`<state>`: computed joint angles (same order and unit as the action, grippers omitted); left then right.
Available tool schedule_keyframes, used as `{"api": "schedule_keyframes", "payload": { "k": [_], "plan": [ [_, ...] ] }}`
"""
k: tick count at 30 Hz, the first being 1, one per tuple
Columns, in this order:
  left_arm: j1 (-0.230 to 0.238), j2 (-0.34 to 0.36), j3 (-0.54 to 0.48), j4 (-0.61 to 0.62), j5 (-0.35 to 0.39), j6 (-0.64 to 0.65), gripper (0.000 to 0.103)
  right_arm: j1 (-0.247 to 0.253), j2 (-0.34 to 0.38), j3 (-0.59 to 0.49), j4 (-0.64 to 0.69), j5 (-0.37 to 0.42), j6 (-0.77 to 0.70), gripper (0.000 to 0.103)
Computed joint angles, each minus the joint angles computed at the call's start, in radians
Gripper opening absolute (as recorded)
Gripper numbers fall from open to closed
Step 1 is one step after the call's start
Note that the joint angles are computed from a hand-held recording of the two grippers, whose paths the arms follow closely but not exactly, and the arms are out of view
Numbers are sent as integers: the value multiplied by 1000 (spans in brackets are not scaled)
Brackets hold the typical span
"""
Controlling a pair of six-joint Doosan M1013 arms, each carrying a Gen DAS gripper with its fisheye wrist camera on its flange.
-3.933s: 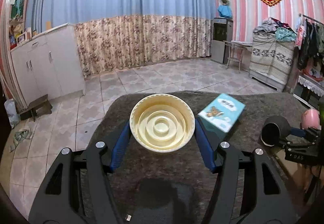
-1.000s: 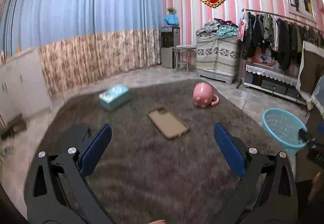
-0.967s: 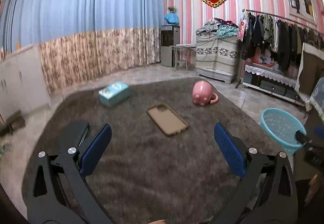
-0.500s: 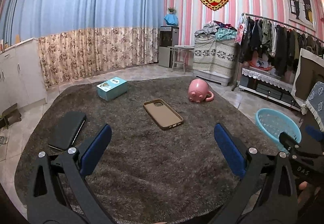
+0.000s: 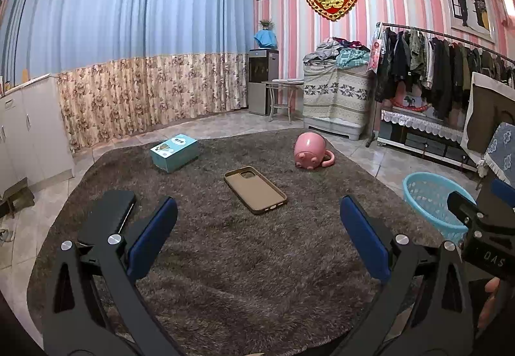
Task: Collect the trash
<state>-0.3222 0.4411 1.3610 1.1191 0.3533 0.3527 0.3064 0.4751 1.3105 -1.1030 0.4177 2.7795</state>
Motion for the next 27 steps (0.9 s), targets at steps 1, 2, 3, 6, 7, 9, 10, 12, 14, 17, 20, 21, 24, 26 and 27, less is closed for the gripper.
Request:
{"api": "schedule_keyframes", "payload": {
  "k": [1, 2, 3, 6, 7, 9, 10, 12, 14, 17, 20, 21, 24, 26, 27],
  "plan": [
    [-1, -1, 0, 1, 0, -1, 98, 1, -1, 1, -6, 0, 8, 99],
    [-1, -2, 1, 3, 1, -2, 98, 1, -2, 2, -13, -1, 17, 99],
    [-1, -3, 3, 0, -2, 1, 98, 1, -3, 3, -14, -3, 22, 99],
    [-1, -8, 9, 2, -11, -4, 98, 0, -5, 6, -11, -10, 21, 99],
    [-1, -10, 10, 2, -14, -1, 98, 0, -5, 5, -9, -9, 19, 99],
    [-2, -14, 15, 13, -16, -8, 98, -1, -5, 6, 8, -17, 8, 99],
    [-3, -15, 17, 25, -14, -17, 98, -2, -6, 7, 9, -20, 9, 99],
    [-4, -17, 21, 38, -9, -26, 98, -2, -6, 7, 6, -20, 11, 99],
    [-3, -18, 21, 29, -9, -19, 98, -2, -8, 9, 5, -21, 12, 99],
    [-3, -21, 24, 29, -10, -26, 98, -2, -8, 11, -1, -19, 19, 99],
    [-4, -23, 27, 55, -6, -48, 98, -3, -9, 11, 8, -20, 11, 99],
    [-4, -23, 27, 52, -8, -45, 98, -3, -9, 11, 2, -21, 15, 99],
    [-5, -26, 29, 58, -6, -43, 98, -3, -9, 11, 4, -20, 11, 99],
    [-4, -25, 29, 61, 1, -43, 98, -2, -9, 11, 2, -20, 13, 99],
    [-3, -25, 27, 51, 0, -33, 98, -2, -9, 10, 2, -19, 14, 99]
  ]
}}
